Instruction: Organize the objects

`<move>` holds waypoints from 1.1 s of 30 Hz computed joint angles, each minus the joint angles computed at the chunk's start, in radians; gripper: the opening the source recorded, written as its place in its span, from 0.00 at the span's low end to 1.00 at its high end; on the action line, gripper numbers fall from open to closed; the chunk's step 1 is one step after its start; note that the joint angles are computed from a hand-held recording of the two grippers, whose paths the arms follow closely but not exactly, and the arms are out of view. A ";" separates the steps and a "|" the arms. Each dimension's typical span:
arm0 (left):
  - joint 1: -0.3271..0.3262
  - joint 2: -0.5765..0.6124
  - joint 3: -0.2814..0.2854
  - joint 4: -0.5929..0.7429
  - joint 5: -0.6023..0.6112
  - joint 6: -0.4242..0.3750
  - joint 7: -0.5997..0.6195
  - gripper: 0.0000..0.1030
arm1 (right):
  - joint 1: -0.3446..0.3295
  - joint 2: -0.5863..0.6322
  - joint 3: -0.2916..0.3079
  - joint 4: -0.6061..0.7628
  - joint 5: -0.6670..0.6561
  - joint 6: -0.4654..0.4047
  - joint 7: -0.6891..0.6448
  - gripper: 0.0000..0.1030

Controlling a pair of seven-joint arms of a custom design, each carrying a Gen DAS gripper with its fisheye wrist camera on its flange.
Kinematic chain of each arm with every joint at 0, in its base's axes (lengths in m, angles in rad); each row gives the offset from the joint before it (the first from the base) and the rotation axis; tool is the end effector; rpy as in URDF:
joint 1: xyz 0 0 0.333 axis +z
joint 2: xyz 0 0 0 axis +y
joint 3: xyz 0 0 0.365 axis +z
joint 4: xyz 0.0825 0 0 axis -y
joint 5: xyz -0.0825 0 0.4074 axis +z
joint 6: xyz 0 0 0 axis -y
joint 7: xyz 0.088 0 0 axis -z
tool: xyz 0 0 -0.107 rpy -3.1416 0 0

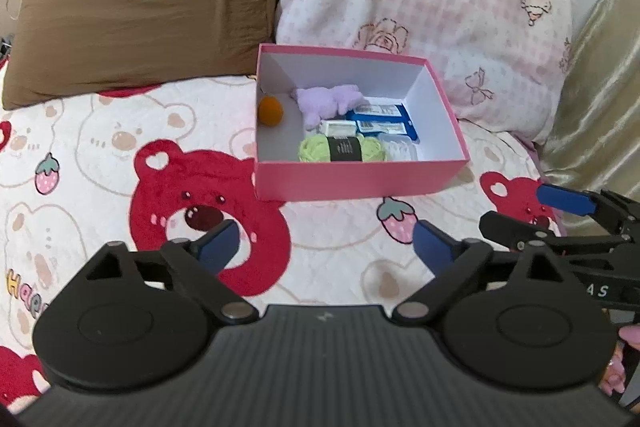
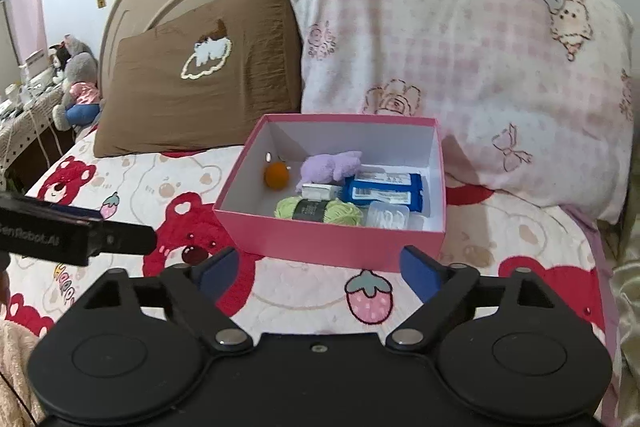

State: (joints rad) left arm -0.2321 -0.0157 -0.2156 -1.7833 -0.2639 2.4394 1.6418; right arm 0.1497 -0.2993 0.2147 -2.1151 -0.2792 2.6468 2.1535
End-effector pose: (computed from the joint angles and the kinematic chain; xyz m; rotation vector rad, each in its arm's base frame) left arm 0.5654 -0.2733 0.6714 -1.5670 2.3066 -0.9894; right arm 0.4839 0.2102 0.6746 -1.6702 1.6889 -0.6634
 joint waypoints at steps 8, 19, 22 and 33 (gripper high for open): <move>-0.002 -0.031 0.006 -0.063 -0.009 -0.015 -0.029 1.00 | 0.000 -0.017 0.014 -0.013 -0.016 -0.043 0.019 0.95; -0.001 -0.042 0.012 -0.095 0.049 -0.011 -0.049 1.00 | 0.004 -0.040 0.023 -0.027 -0.081 -0.088 0.064 0.95; 0.002 -0.046 0.006 -0.101 0.135 -0.005 -0.106 1.00 | 0.004 -0.046 0.026 -0.032 -0.075 -0.085 0.065 0.95; -0.002 -0.067 0.012 -0.127 0.190 0.014 -0.127 1.00 | 0.026 -0.051 0.009 -0.052 -0.005 -0.061 0.030 1.00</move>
